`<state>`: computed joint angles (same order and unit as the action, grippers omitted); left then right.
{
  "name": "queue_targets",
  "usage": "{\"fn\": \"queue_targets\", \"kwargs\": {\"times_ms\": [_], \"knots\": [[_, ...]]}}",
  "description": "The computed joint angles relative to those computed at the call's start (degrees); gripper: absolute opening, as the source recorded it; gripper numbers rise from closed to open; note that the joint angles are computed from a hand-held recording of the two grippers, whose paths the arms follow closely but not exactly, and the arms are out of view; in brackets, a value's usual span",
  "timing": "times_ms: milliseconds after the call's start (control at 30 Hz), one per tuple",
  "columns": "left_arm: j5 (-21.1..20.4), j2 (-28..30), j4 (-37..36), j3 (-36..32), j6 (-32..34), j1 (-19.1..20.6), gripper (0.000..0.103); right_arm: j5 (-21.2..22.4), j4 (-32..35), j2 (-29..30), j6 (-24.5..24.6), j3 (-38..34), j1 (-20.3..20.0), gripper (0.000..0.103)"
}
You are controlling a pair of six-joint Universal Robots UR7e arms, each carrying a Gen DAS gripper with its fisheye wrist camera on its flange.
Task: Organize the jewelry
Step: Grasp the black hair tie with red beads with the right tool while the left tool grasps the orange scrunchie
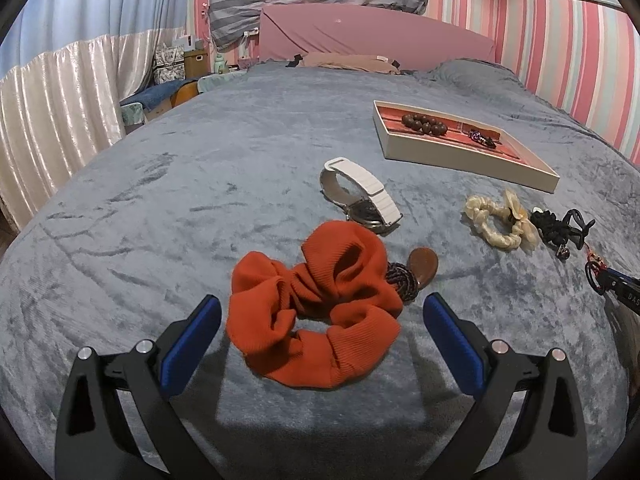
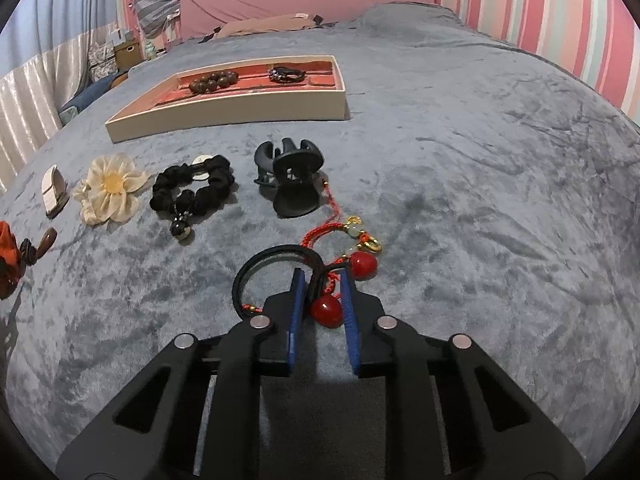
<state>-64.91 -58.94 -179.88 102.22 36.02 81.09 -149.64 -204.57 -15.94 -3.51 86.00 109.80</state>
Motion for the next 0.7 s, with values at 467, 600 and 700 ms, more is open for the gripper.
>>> {"fn": "queue_targets", "kwargs": {"times_ms": [467,600,700], "knots": [[-0.1,0.0,0.4,-0.1,-0.2,0.0,0.099,2.4,4.9,-1.4,2.4,0.9,-0.7,0.02],[0.0,0.0,0.4,-0.1,-0.2,0.0,0.099,3.4,2.6,-1.3,1.2,1.0,-0.8,0.019],[0.0,0.0,0.4,-0.1,-0.1,0.0,0.099,3.8,-1.5,-0.8,-1.1,1.1,-0.6,0.018]]}}
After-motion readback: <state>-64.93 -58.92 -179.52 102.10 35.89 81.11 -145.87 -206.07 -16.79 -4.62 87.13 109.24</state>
